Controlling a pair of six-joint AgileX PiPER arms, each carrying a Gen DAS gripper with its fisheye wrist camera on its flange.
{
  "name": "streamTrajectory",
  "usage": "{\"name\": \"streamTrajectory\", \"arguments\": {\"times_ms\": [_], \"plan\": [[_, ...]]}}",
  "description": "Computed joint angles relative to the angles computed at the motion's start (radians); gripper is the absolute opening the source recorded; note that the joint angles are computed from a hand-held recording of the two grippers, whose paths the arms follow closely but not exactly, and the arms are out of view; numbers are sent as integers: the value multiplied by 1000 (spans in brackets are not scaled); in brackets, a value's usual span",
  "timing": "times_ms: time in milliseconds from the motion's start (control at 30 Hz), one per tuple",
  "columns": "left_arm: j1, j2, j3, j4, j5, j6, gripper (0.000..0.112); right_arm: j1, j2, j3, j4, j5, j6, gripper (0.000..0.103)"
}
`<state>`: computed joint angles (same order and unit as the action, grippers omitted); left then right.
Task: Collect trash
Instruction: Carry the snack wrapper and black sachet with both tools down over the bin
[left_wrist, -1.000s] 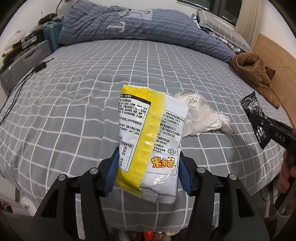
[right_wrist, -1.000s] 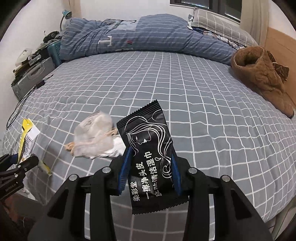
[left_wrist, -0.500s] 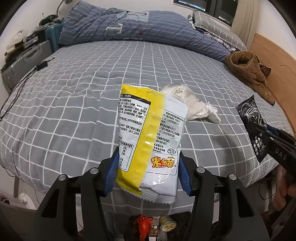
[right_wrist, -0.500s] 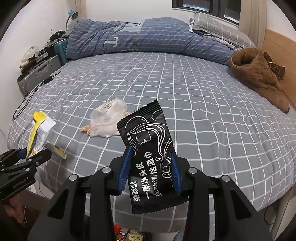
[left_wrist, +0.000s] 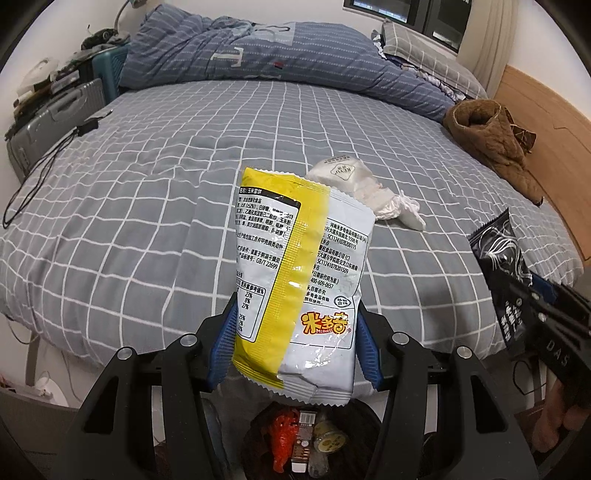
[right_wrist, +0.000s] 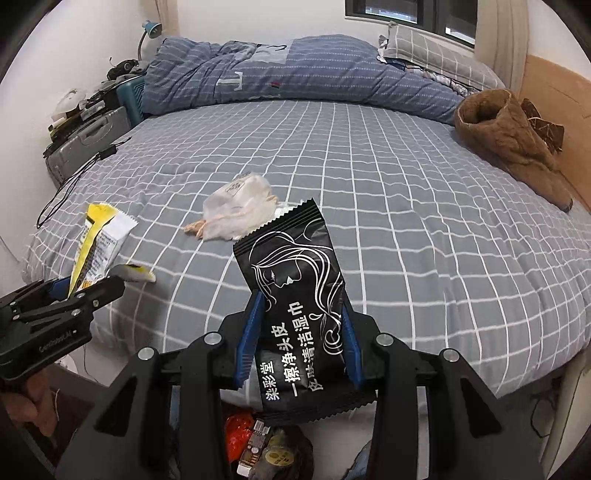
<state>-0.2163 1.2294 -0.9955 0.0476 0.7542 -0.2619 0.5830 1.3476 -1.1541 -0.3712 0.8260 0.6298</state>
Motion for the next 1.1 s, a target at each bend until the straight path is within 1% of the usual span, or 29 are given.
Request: {"name": "streamTrajectory", "arguments": {"times_ms": [300, 500, 833, 933, 1100], "plan": [[-47, -103, 91, 17, 32, -54, 54, 109, -81, 68, -57, 55, 109, 38], [-84, -173, 137, 38, 66, -102, 54, 186, -131, 105, -90, 97, 174, 38], [-184, -278, 187, 104, 152, -222, 54, 320, -192, 155, -129, 175, 298, 38], [-214, -308, 201, 120, 185, -256, 54, 369, -208, 169, -144, 208, 346, 38], [-277, -358, 220, 154, 249, -318, 54, 482, -239, 185, -174, 289, 440, 38]]}}
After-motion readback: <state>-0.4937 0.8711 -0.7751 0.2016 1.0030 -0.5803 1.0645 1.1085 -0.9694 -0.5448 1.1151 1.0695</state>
